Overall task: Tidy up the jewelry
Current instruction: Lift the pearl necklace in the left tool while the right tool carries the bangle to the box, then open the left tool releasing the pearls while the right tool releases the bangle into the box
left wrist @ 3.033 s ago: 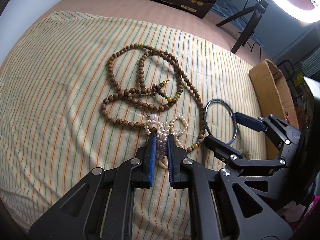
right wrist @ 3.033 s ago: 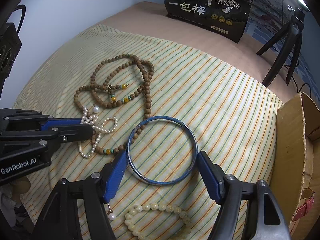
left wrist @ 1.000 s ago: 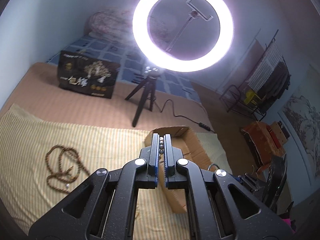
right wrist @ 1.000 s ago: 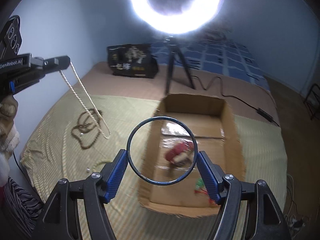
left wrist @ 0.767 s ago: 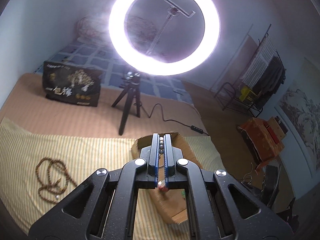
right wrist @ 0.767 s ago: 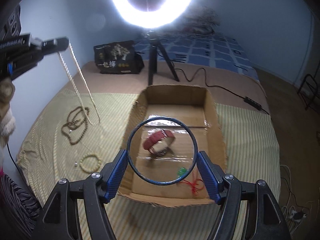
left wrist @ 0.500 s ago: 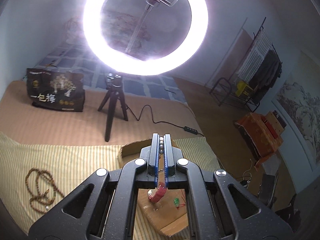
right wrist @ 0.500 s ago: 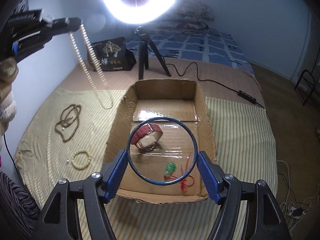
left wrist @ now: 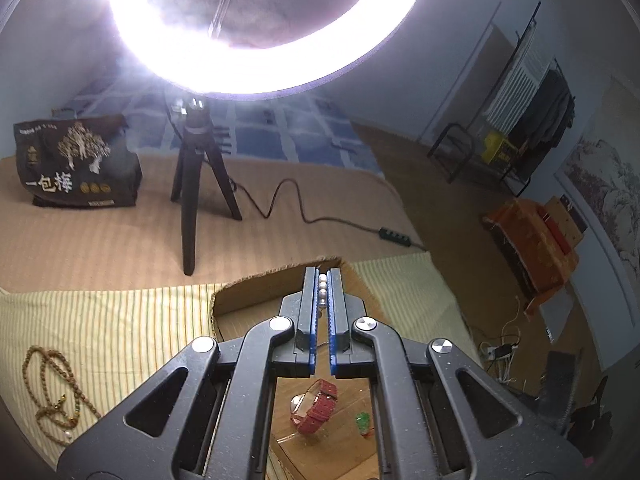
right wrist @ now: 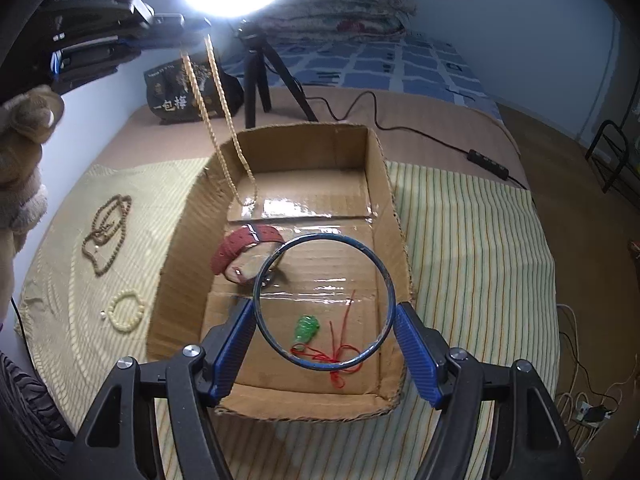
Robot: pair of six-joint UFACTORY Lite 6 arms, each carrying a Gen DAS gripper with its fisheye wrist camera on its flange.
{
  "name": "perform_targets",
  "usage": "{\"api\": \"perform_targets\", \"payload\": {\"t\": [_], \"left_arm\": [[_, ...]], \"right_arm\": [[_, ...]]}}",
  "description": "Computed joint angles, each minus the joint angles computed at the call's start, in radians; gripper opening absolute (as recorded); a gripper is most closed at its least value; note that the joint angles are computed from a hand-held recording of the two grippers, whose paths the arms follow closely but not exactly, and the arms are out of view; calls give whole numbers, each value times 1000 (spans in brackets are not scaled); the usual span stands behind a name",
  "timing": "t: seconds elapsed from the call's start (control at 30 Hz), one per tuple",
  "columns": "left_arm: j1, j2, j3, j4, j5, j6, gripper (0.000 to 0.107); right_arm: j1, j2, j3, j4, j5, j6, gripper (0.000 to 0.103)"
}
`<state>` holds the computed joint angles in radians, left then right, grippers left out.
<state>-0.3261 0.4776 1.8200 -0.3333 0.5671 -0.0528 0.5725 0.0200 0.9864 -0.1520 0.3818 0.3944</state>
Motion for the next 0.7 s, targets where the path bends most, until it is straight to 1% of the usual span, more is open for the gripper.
{"api": "perform_targets", "payload": {"t": [0.2,0.4,0.53,0.57,0.6,0.63,0.67,0.7], "left_arm": [[-22,90,17,32,-11,-13,1],[-40,128,15,59,-12,-17,1],[-44,132,20,81,0,-35,2],[-43,131,21,80,4,-35,6],[-42,131,21,83,6,-39,19],[-44,126,16,92,3,-51,28],[-43,114,2,98,-5,-57,38],[-42,106,-7,100,-11,-59,38]], "right_arm": [[-30,56,25,64,-17,-67,72],[-11,101,60,2,-14,-9,73],[-9,100,61,-14,-19,5,73],[-7,98,60,-20,-19,11,73],[-3,96,60,-38,-18,32,74],[2,96,64,-58,-14,57,76],[5,94,66,-67,-12,68,81],[7,88,63,-70,-16,73,83]]}}
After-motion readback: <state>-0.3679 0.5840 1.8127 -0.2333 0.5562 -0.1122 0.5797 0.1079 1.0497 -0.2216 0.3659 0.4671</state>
